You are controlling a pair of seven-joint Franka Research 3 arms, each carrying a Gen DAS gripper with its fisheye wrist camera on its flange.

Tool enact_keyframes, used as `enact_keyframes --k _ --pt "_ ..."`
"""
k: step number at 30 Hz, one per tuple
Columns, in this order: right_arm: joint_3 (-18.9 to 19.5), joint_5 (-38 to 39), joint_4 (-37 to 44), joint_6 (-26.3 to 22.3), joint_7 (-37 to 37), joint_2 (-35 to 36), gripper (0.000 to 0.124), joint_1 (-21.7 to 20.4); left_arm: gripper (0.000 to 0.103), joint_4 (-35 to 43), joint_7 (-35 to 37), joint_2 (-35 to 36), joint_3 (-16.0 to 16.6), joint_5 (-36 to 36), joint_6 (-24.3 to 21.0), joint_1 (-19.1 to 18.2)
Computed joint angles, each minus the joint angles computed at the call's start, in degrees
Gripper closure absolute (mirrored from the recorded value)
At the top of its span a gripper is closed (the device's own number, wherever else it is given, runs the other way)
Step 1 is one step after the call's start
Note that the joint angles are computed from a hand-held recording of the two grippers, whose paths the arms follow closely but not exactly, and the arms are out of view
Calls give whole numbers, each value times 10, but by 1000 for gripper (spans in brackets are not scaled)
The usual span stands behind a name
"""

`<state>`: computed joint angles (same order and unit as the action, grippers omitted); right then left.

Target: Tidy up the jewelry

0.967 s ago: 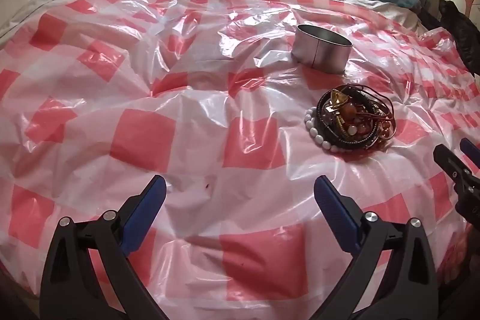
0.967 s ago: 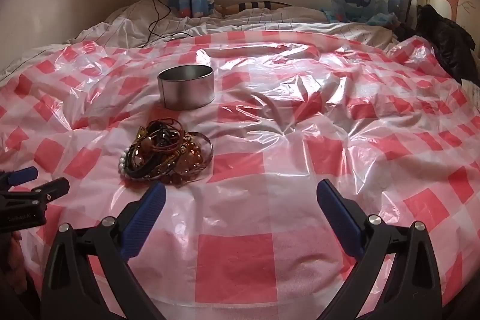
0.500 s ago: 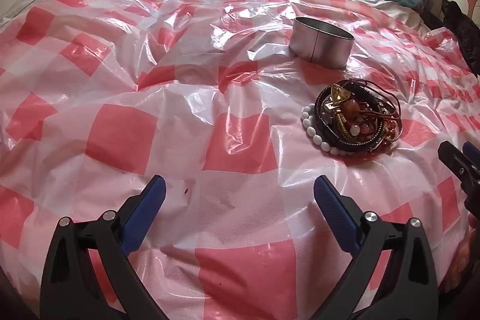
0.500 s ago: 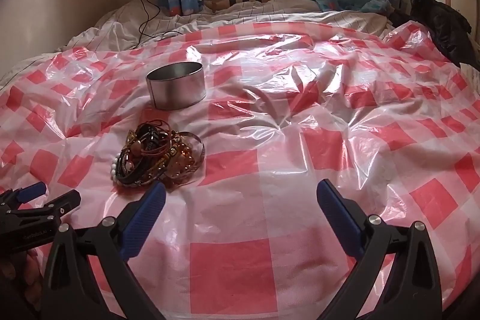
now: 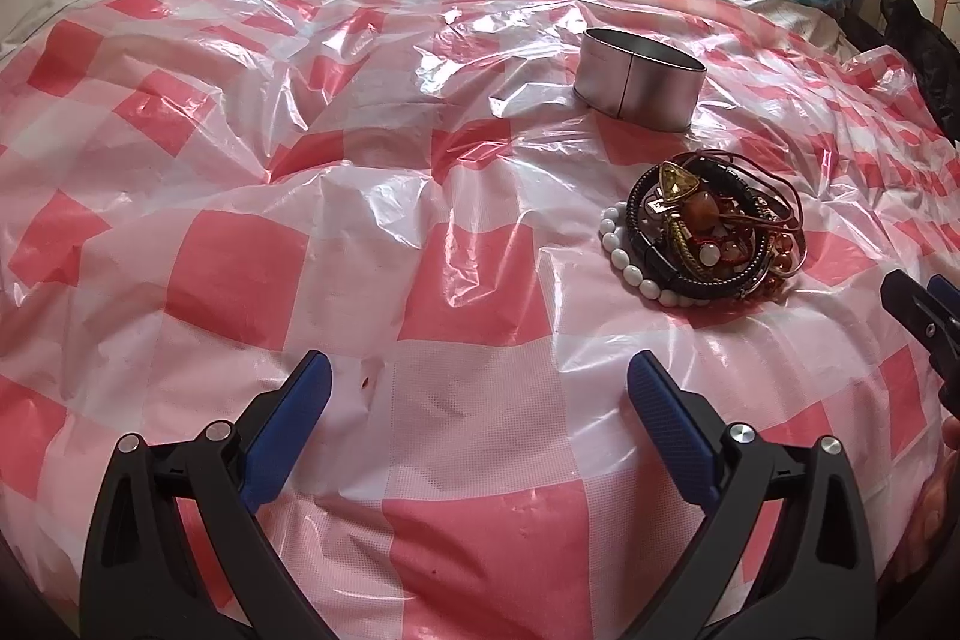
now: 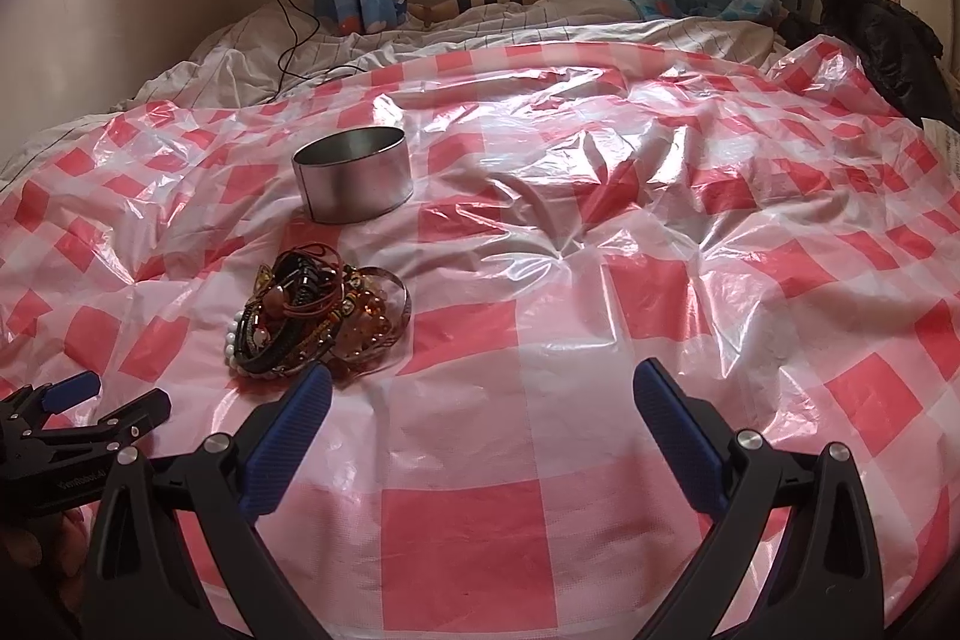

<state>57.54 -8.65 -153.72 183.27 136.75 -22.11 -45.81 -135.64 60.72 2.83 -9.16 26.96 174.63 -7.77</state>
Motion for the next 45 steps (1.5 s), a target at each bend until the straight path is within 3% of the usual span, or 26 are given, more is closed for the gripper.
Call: enact_keyframes --k 17,45 --pt "19 -2 7 2 -6 8 27 -14 8 2 44 0 -8 -42 -4 0" --pt "26 -2 8 2 -9 10 27 -19 7 4 32 2 -5 -27 -15 -4"
